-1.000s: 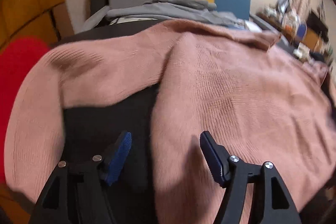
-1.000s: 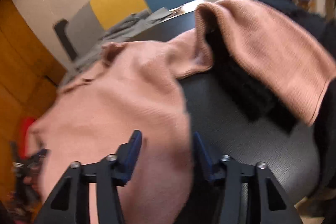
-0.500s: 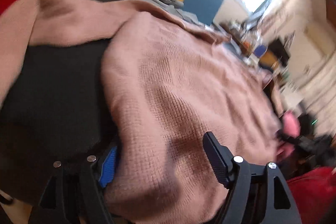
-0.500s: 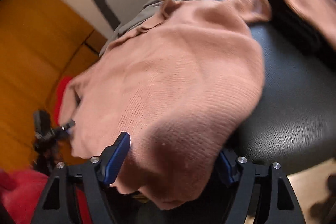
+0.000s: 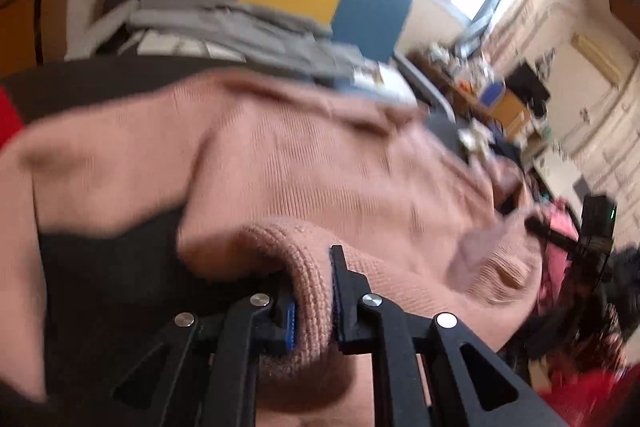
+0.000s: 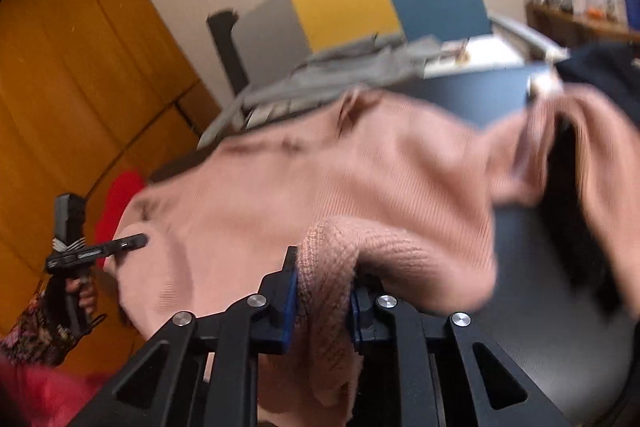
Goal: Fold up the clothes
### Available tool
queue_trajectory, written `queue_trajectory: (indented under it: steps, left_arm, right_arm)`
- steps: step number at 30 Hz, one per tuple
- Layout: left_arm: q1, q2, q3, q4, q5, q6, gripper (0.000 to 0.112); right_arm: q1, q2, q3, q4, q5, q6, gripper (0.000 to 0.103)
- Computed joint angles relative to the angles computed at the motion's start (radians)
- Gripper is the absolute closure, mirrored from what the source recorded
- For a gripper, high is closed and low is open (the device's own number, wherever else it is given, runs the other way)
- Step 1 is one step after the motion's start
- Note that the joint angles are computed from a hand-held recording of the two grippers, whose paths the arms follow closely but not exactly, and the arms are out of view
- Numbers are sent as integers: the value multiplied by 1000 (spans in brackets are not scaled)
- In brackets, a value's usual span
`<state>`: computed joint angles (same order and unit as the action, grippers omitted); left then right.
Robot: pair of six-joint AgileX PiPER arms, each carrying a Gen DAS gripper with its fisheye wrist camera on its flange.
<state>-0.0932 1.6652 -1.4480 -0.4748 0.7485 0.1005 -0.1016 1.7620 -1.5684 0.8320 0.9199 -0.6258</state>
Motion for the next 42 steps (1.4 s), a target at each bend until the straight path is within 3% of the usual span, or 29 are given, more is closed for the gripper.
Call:
queue_trajectory:
  steps: [1, 4, 7, 8, 10, 14, 20, 23, 24, 25, 26, 27, 29, 32, 36, 38, 40, 42]
  left_arm:
    - [9, 52, -51, 8, -7, -8, 99]
    - [1, 222, -209, 82, 74, -119, 98]
    - [6, 253, -153, -9, 23, -103, 87]
    - [20, 221, -91, -91, -16, -40, 81]
    - [49, 163, 25, -275, -69, 106, 73]
    - [124, 63, 224, -592, -49, 325, 64]
    - [103, 24, 342, -731, -42, 404, 54]
    - [48, 38, 335, -750, -87, 385, 56]
    - [43, 52, 304, -703, -69, 333, 59]
    - [39, 65, 277, -667, -49, 287, 71]
    - [41, 72, 263, -657, -31, 255, 92]
    - [47, 74, 254, -654, -13, 234, 100]
    - [81, 44, 264, -692, 24, 264, 100]
    - [144, -32, 301, -778, 88, 339, 100]
    - [254, -102, 340, -859, 228, 377, 100]
    - [282, -108, 357, -842, 256, 359, 100]
    - [275, -98, 367, -773, 222, 310, 100]
    - [269, -76, 417, -752, 187, 288, 95]
  right_arm:
    - [5, 35, -53, -6, -10, 26, 83]
    - [30, 190, -216, -103, -7, 179, 78]
    - [41, 294, -293, -152, 14, 289, 71]
    - [29, 279, -266, -109, 25, 290, 65]
    - [1, 202, -141, 15, 0, 210, 39]
    - [-55, 48, 101, 170, 18, 59, 35]
    - [-24, -16, 250, 164, 50, 39, 35]
    - [29, 10, 242, 185, 10, 38, 36]
    - [46, 22, 229, 189, -3, 43, 49]
    - [63, 34, 215, 192, -16, 48, 73]
    - [75, 53, 184, 170, -4, 68, 81]
    - [74, 49, 173, 182, 12, 51, 84]
    - [62, 28, 167, 225, 40, -1, 87]
    - [-19, -66, 196, 326, 102, -101, 88]
    - [-153, -151, 197, 428, 218, -188, 90]
    - [-193, -169, 174, 391, 234, -177, 90]
    - [-164, -172, 173, 290, 182, -138, 74]
    - [-107, -156, 183, 166, 112, -61, 47]
